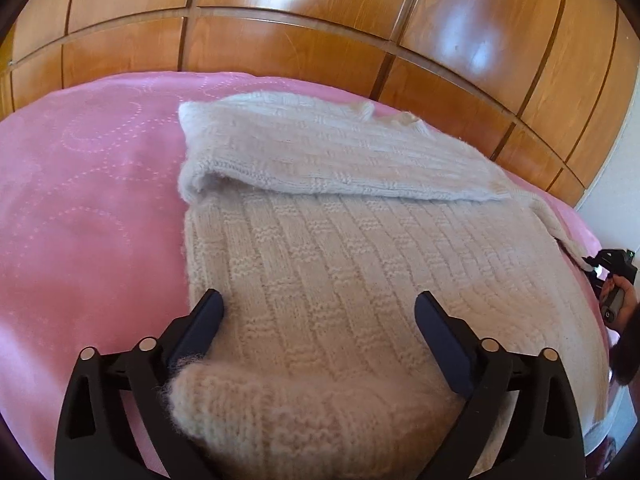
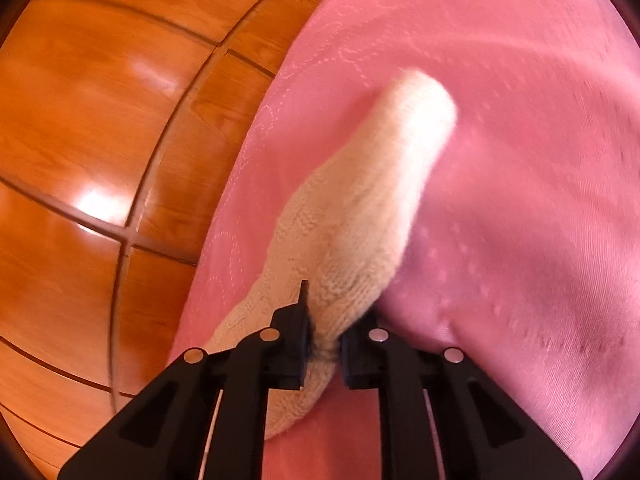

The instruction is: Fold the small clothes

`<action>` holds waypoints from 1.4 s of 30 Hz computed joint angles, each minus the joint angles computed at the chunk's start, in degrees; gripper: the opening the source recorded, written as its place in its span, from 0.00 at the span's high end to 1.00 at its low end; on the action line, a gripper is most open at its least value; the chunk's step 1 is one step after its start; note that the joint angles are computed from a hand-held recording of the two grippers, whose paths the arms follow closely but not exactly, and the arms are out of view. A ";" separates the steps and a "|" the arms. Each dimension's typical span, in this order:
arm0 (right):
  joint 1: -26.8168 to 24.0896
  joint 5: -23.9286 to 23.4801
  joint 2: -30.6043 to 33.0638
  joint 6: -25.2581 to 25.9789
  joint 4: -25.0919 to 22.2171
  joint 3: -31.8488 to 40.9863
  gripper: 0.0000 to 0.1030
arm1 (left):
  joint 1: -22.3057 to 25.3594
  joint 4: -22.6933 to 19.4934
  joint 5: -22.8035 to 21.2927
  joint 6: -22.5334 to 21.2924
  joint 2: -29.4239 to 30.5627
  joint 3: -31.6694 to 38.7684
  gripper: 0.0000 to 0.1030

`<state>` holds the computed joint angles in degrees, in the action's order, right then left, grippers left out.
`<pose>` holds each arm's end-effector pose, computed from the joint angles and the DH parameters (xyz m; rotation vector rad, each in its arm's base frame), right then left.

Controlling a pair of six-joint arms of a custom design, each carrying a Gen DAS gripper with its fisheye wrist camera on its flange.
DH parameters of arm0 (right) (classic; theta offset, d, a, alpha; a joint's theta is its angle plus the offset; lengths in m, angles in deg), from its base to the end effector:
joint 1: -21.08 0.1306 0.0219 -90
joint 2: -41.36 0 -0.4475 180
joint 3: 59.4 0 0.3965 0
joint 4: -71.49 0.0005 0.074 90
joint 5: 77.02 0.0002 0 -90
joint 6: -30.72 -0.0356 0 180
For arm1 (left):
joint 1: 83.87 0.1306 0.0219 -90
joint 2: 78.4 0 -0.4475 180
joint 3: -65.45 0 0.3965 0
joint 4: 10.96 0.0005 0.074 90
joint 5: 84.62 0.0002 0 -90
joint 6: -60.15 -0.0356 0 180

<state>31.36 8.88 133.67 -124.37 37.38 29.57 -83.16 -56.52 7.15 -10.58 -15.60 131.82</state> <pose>0.5138 0.0953 0.4879 1.0418 2.0993 0.7736 0.2944 0.0020 0.4798 -0.3853 2.2793 -0.2012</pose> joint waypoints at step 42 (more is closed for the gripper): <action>21.48 26.45 1.96 1.23 -3.99 5.85 0.06 | -16.32 -7.19 -13.66 -5.54 15.36 23.66 0.04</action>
